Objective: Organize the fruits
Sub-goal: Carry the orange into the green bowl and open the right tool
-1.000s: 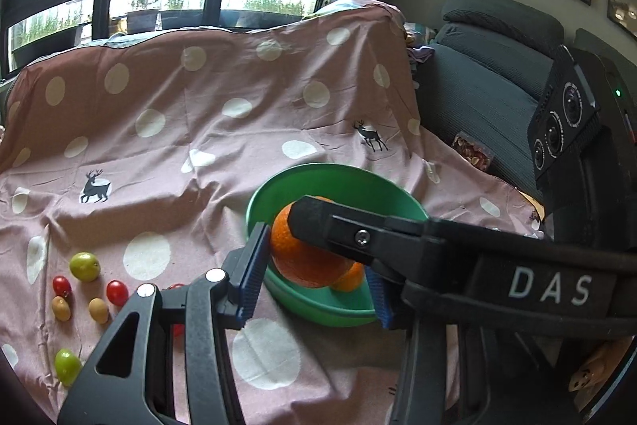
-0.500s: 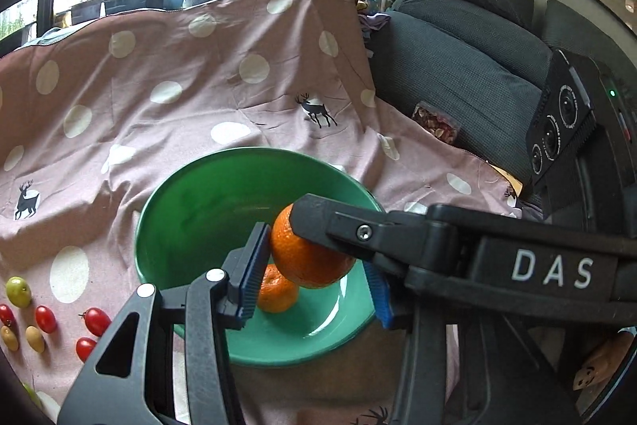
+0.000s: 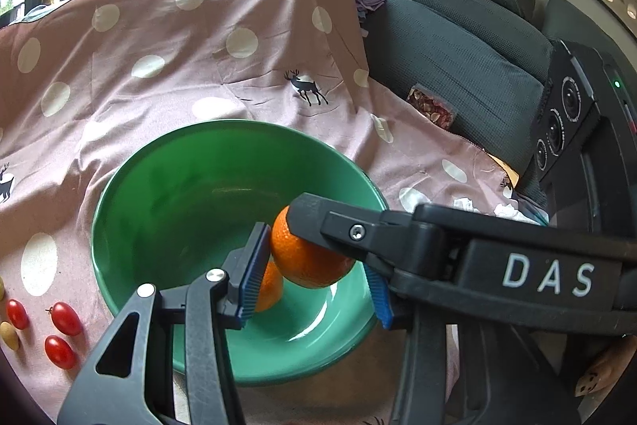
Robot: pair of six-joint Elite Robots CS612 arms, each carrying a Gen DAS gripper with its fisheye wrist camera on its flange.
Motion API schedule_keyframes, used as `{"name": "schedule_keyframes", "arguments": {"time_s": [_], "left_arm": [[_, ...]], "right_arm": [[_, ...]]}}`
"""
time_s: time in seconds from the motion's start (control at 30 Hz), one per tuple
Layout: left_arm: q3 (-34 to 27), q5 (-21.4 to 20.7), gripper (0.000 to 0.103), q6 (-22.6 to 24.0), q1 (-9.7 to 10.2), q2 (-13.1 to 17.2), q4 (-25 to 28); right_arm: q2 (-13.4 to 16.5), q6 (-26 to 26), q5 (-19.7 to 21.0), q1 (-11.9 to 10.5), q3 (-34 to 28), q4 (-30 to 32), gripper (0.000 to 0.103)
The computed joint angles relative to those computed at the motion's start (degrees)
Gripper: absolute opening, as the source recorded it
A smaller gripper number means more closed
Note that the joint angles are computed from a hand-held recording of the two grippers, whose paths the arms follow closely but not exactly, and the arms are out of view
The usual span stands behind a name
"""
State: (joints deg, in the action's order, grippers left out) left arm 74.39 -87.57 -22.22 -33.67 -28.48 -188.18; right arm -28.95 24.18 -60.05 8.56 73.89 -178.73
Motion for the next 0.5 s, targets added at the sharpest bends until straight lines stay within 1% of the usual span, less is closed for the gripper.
{"name": "schedule_keyframes", "arguments": {"time_s": [0.5], "left_arm": [[-1.1, -1.2, 0.045, -1.0, 0.17, 0.6, 1.8]], "right_arm": [[0.0, -0.5, -2.0, 0.2, -0.5, 2.3, 0.046]]}}
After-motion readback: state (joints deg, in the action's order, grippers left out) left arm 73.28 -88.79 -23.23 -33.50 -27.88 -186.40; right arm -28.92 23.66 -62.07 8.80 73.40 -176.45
